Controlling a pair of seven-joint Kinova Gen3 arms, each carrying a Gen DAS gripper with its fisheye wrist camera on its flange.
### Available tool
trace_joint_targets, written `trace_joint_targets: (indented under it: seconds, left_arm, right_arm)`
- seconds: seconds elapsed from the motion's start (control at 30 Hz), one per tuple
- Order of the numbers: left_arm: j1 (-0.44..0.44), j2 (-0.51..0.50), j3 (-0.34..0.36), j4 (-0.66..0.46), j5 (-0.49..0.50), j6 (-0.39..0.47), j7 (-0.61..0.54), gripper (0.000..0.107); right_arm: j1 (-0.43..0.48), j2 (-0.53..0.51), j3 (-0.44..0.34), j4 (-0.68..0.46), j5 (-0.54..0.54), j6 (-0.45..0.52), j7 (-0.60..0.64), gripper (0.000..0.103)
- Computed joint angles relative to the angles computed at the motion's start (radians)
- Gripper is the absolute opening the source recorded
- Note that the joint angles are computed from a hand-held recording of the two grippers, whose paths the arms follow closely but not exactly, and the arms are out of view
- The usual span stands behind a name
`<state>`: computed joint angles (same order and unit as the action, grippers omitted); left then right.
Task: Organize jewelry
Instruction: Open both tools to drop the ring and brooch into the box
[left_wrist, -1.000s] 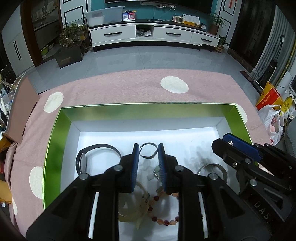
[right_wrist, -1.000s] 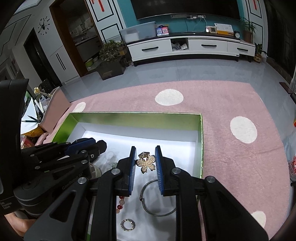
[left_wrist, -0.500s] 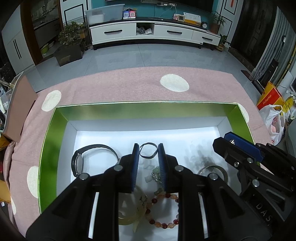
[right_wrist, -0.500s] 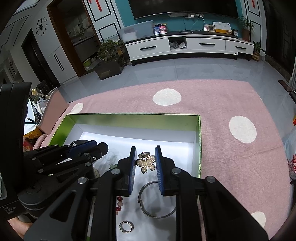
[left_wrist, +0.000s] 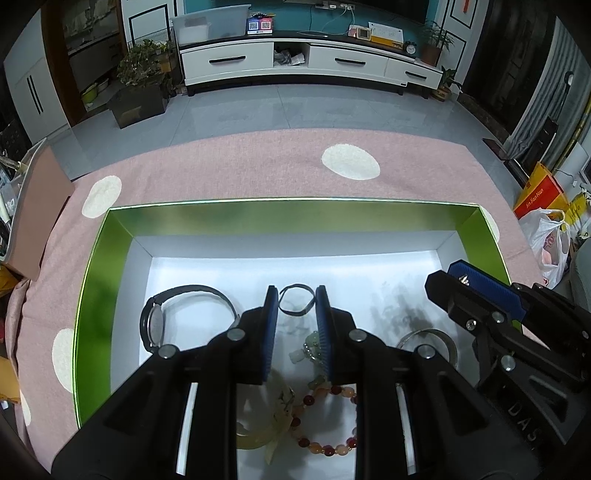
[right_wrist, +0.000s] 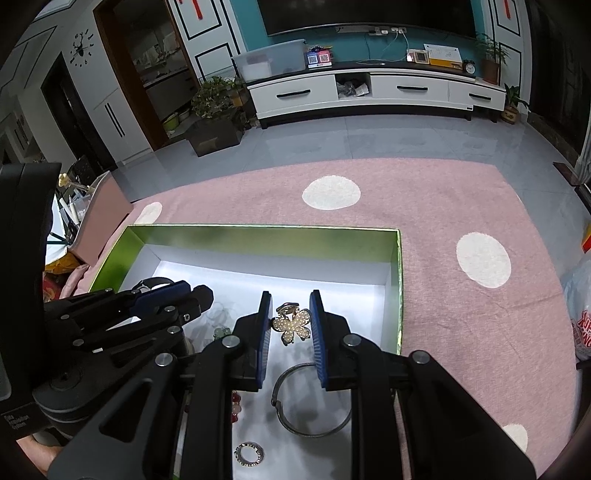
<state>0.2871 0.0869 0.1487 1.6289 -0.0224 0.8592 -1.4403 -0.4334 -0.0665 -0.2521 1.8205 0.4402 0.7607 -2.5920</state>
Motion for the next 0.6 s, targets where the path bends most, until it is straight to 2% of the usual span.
trace_joint_targets:
  seconds: [0.37, 0.43, 0.5, 0.6]
  left_arm:
    - [0.000, -0.004, -0.001, 0.004, -0.001, -0.004, 0.002, 0.021]
    - [-0.001, -0.006, -0.001, 0.006, 0.001, -0.007, 0.004, 0.027]
    - [-0.005, -0.015, -0.002, 0.014, 0.010, -0.019, 0.000, 0.045]
    - [0.003, -0.029, 0.003, 0.026, -0.013, -0.034, 0.015, 0.049]
  right_arm:
    - [-0.001, 0.001, 0.001, -0.004, 0.009, 0.008, -0.030, 0.021]
    - [-0.001, -0.003, -0.001, -0.001, 0.012, 0.006, -0.035, 0.021]
    - [0.002, -0.016, -0.002, 0.009, 0.010, -0.005, -0.041, 0.021]
    - [0.009, -0.035, -0.014, 0.020, 0.020, -0.006, -0.054, 0.022]
